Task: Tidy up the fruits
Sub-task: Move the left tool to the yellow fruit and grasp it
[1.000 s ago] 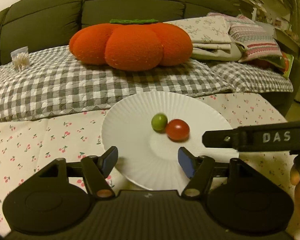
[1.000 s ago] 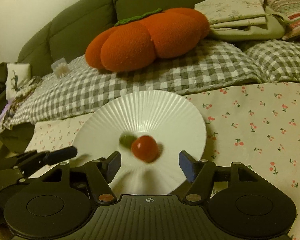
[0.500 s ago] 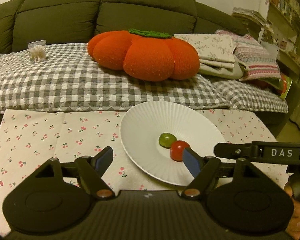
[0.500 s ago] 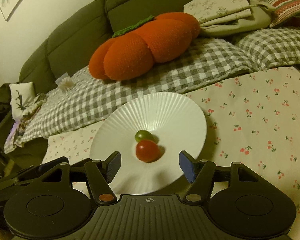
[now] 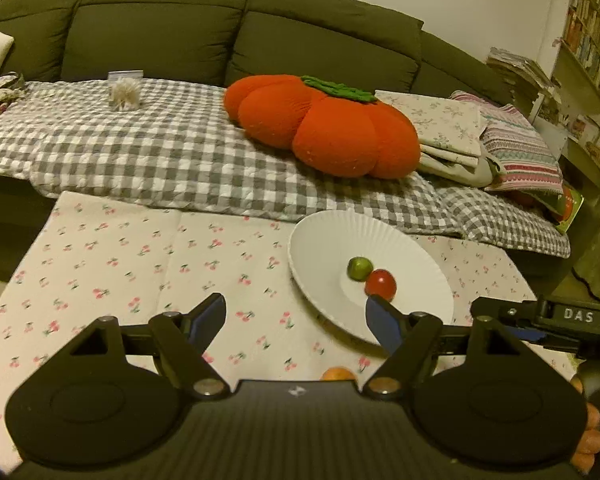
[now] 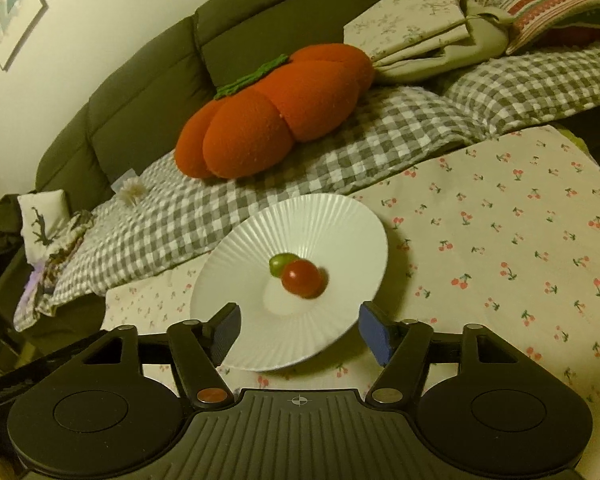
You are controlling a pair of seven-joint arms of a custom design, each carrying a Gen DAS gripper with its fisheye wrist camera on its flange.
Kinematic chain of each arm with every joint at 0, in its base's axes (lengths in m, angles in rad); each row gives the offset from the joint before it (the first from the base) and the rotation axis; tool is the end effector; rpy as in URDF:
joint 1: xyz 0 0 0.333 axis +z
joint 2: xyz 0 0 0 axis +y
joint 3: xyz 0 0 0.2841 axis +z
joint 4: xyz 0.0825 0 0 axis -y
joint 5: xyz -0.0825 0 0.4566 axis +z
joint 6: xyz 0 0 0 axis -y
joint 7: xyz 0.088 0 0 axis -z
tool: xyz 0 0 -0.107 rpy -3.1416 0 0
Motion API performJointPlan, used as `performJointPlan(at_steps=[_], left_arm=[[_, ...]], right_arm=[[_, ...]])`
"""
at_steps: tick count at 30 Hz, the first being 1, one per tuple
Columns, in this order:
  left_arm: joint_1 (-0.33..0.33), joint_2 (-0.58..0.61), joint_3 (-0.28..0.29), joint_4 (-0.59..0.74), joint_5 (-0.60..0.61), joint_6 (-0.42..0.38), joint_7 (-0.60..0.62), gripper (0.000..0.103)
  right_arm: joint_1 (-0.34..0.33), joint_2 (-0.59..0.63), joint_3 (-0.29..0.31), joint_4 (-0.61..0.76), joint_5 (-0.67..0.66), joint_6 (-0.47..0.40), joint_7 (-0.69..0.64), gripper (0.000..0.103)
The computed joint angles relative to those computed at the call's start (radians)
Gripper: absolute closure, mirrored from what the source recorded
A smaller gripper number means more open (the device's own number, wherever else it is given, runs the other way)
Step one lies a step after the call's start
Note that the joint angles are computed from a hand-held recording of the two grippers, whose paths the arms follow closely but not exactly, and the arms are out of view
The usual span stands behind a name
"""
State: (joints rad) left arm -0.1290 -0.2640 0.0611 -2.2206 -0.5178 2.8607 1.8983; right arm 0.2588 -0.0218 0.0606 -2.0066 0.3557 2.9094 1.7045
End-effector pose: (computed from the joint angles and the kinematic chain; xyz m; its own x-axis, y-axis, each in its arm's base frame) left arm 0.5961 -0.0114 0.5290 -0.0752 -0.9692 0.2345 -0.6123 -0.1407 -0.7780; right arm 0.6374 0.1887 0.5130 0.0727 -0.9075 -0.4138 -0.6702 0.2628 -0.6941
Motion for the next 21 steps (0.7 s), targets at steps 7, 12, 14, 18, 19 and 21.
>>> performJointPlan(at_steps=[7,12,14,18,19,21], left_arm=[[0.056,-0.114,-0.008,-0.117,0.123,-0.039,-0.102,0.026],[0.063,-0.207,0.027,-0.202,0.181,-0.067,-0.142,0.026],[0.081,-0.235,0.027,-0.227,0.212,-0.078,-0.178,0.026],[0.112,-0.278,0.027,-0.278,0.270,-0.091,-0.249,0.027],[0.121,-0.280,0.023,-0.286,0.286,-0.092,-0.270,0.028],[0.122,-0.280,0.028,-0.292,0.307,-0.105,-0.292,0.029]], right_arm=[[0.027,-0.085,0.013,-0.092,0.061,-0.010,-0.029,0.036],[0.039,-0.148,0.031,-0.156,0.000,-0.006,-0.002,0.035],[0.045,-0.171,0.036,-0.176,-0.010,-0.011,0.005,0.033],[0.070,-0.202,0.034,-0.202,-0.003,-0.031,-0.015,0.032],[0.081,-0.205,0.031,-0.204,0.005,-0.037,-0.037,0.032],[0.090,-0.205,0.034,-0.204,0.000,-0.043,-0.069,0.032]])
